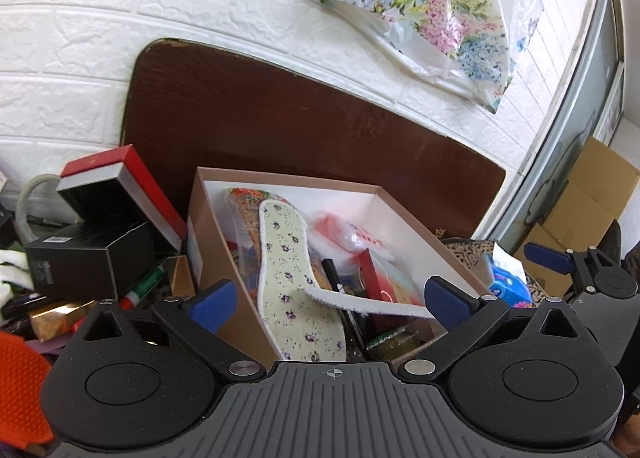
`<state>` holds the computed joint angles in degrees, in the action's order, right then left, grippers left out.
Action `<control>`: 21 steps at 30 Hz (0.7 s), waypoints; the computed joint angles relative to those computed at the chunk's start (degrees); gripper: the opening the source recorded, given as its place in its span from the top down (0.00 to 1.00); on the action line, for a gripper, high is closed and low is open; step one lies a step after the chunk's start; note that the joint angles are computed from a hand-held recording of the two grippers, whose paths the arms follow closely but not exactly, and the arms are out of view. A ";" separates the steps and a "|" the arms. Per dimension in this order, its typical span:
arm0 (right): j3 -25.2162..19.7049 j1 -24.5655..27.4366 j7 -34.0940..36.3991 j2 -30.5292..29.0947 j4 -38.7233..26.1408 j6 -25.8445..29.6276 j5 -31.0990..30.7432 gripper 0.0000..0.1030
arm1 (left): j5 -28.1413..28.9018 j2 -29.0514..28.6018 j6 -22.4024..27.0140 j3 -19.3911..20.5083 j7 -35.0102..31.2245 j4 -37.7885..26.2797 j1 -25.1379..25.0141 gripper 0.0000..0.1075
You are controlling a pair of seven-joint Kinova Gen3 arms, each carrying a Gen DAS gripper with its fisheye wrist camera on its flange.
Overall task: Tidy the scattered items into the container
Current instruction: 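Withdraw both open grippers from the box back over the table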
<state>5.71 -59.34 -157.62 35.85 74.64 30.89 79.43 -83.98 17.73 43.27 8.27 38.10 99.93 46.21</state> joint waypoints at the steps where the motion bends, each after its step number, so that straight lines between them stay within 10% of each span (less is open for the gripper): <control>1: 0.11 -0.50 -1.01 -0.51 0.76 -0.09 0.66 0.01 | 0.59 -0.38 0.39 0.24 -0.45 0.15 0.23 0.04; 21: -16.77 -3.02 -27.14 -7.52 19.18 1.37 13.33 0.01 | 6.57 -9.44 16.10 13.73 22.22 21.97 11.30 0.04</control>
